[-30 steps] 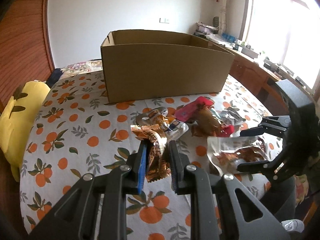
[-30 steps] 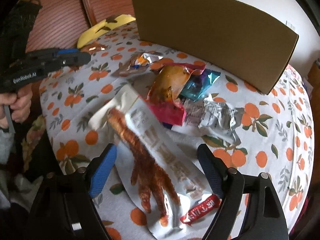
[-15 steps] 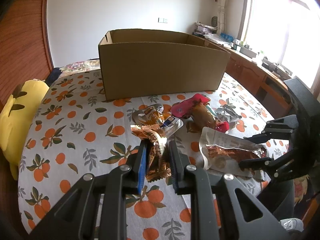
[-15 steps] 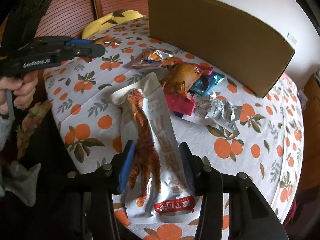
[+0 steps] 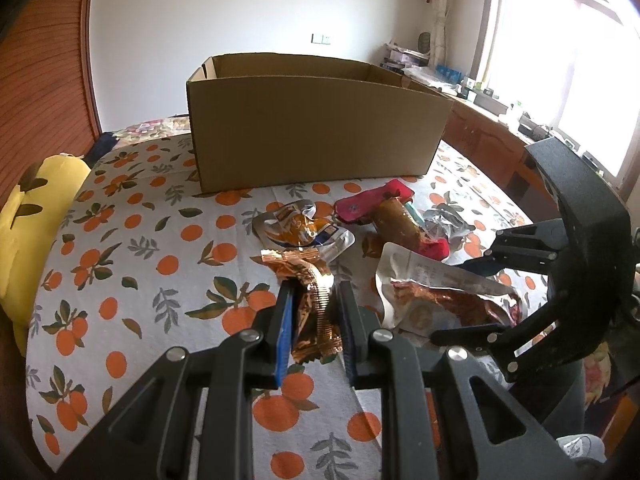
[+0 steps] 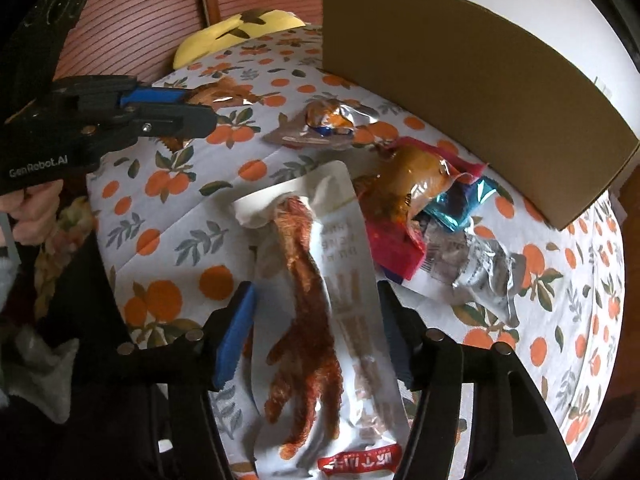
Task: Organize snacks
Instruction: 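Grasp the gold-wrapped candy with the left tool while the right tool grasps the white chicken-feet packet, then lift both held snacks and carry them over the cardboard box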
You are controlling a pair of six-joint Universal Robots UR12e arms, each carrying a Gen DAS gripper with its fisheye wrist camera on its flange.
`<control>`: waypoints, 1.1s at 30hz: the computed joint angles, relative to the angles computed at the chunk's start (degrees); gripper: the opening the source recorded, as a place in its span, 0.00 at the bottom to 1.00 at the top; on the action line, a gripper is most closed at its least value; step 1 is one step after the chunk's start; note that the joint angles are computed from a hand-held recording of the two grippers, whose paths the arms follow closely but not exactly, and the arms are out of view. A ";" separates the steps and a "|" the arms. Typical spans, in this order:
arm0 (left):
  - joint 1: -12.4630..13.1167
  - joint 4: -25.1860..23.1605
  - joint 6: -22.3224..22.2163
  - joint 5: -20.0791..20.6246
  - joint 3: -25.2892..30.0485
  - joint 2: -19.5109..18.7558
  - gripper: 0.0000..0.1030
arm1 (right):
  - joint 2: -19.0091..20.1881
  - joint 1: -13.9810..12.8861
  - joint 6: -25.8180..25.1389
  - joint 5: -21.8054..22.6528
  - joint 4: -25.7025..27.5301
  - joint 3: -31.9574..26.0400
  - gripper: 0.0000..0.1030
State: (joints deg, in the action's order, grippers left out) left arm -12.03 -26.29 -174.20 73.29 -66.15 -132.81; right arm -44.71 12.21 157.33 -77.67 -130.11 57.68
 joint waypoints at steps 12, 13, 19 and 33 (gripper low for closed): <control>-0.07 0.58 -0.21 -0.24 -0.65 0.33 0.18 | -2.43 0.02 4.58 -0.65 -7.24 4.10 0.15; -0.06 0.73 -0.27 -0.26 -0.70 0.37 0.18 | -2.57 -0.02 5.26 -0.73 -8.02 4.40 0.14; -0.03 1.54 -0.25 -0.55 -0.72 0.64 0.18 | -3.36 -0.74 8.50 1.76 -10.11 5.05 0.11; -0.38 2.79 1.32 -0.02 0.58 0.63 0.18 | -4.47 -1.30 11.34 2.25 -15.73 5.98 0.09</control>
State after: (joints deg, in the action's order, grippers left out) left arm -12.41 -23.50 -172.87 73.27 -65.57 -132.17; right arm -49.18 10.91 168.67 -75.43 -145.85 63.66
